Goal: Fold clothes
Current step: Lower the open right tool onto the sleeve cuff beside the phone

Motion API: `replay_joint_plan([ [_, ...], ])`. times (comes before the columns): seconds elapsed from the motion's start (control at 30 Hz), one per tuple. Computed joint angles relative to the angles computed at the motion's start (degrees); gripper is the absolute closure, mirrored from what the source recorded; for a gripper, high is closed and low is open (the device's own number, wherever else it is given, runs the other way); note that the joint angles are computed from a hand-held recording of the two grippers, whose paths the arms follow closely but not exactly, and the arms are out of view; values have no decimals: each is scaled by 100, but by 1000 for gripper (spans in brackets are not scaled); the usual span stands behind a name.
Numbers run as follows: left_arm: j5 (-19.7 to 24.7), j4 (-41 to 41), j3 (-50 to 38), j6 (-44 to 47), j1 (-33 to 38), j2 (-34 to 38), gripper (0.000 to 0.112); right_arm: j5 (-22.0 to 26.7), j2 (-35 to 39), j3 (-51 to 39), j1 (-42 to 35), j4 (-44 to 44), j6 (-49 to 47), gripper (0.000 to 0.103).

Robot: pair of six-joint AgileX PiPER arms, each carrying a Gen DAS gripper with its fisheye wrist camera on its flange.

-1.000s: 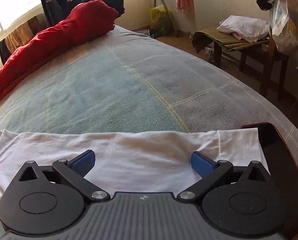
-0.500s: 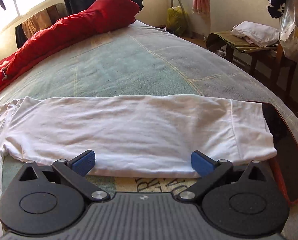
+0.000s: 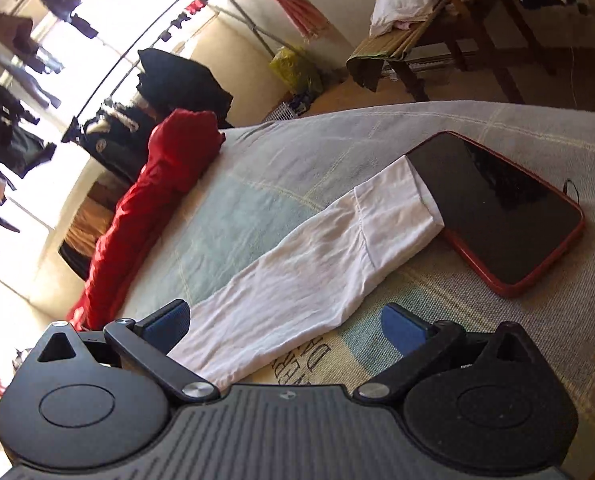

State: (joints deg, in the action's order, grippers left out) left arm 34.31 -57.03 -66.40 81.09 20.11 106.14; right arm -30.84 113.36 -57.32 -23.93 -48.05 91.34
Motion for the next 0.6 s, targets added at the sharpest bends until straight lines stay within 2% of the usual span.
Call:
replay_joint_plan([
  [0.07, -19, 89, -43, -133, -7, 35, 20, -848, 339, 106, -201, 407, 8, 0],
  [0.23, -81, 260, -110, -348, -103, 102, 20, -1508, 920, -33, -228, 1370, -206, 0],
  [0.33, -105, 350, -137, -441, -174, 138, 20, -1346, 1051, -254, -120, 1729, -381, 0],
  [0.47, -125, 444, -172, -526, -249, 189, 20, -800, 1102, -553, 140, 2304, -926, 0],
  [0.6, -111, 448, -190, -532, -258, 200, 20, -143, 983, -632, 646, 4158, -2036, 0],
])
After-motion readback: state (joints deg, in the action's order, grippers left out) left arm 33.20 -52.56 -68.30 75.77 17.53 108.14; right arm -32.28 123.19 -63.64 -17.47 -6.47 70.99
